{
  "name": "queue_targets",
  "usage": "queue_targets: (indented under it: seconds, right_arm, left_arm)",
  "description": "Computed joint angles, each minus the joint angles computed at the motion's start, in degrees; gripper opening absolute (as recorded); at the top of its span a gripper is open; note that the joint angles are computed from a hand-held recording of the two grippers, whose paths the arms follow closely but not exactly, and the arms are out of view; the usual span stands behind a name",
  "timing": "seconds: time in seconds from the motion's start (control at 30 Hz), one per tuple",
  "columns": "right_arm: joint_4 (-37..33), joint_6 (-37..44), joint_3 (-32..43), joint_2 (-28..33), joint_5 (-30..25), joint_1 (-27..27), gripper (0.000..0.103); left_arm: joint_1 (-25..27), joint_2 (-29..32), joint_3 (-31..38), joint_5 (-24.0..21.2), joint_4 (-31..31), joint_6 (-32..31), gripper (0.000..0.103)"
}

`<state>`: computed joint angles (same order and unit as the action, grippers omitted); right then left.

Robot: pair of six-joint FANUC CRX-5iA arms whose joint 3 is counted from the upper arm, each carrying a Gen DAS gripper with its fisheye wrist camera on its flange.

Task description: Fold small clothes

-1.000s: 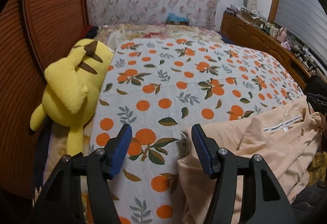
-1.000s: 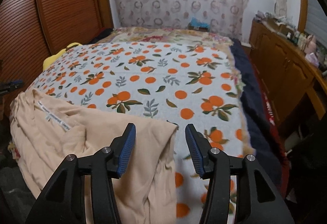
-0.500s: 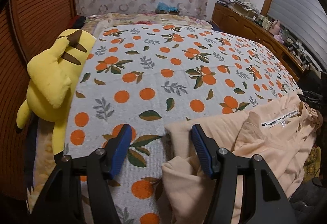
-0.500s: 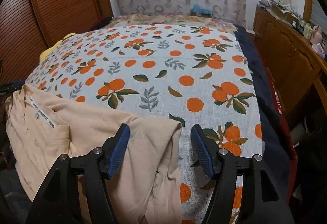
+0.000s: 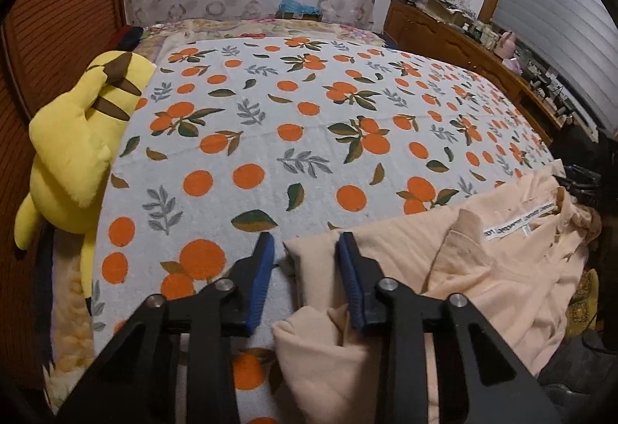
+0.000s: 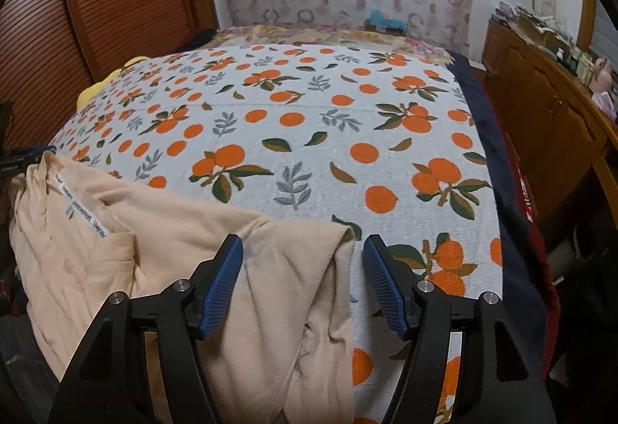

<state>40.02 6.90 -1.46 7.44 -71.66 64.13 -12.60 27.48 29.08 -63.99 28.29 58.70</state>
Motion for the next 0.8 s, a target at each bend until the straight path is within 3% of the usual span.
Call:
queue_targets:
  seconds: [0.07,0.13,0.23,0.57,0.8]
  right_arm:
    - [-0.19,1.25,0.61,0.51,-0.32,0.27,0.063]
    - [-0.34,2.21,0.40,0.23,1.40,0.46,0.039]
    - [-0.56,3.49,0.98,0.65,2.77,0.80,0.014]
    - [9.71,-1.15,1.24,-1.54,2.17,4.45,0.008]
    - [18.12,1.53,7.39,-1.12,-4.31,7.71,0.008]
  left_arm:
    - [0.20,-0.25,-0.93,-0.57,1.65,-1.63,0.014]
    - [0.19,-0.94,-2.03,-0.34,2.36,-2.72,0.008]
    - [0.31,-3.10,-5.39,1.80,5.49,-5.21,0.004]
    - [0.96,-11.76,-13.05,8.27,17.49,-13.82,0.003]
    - [0.62,-16.47,-15.65,13.88,27.22,-21.11,0.003]
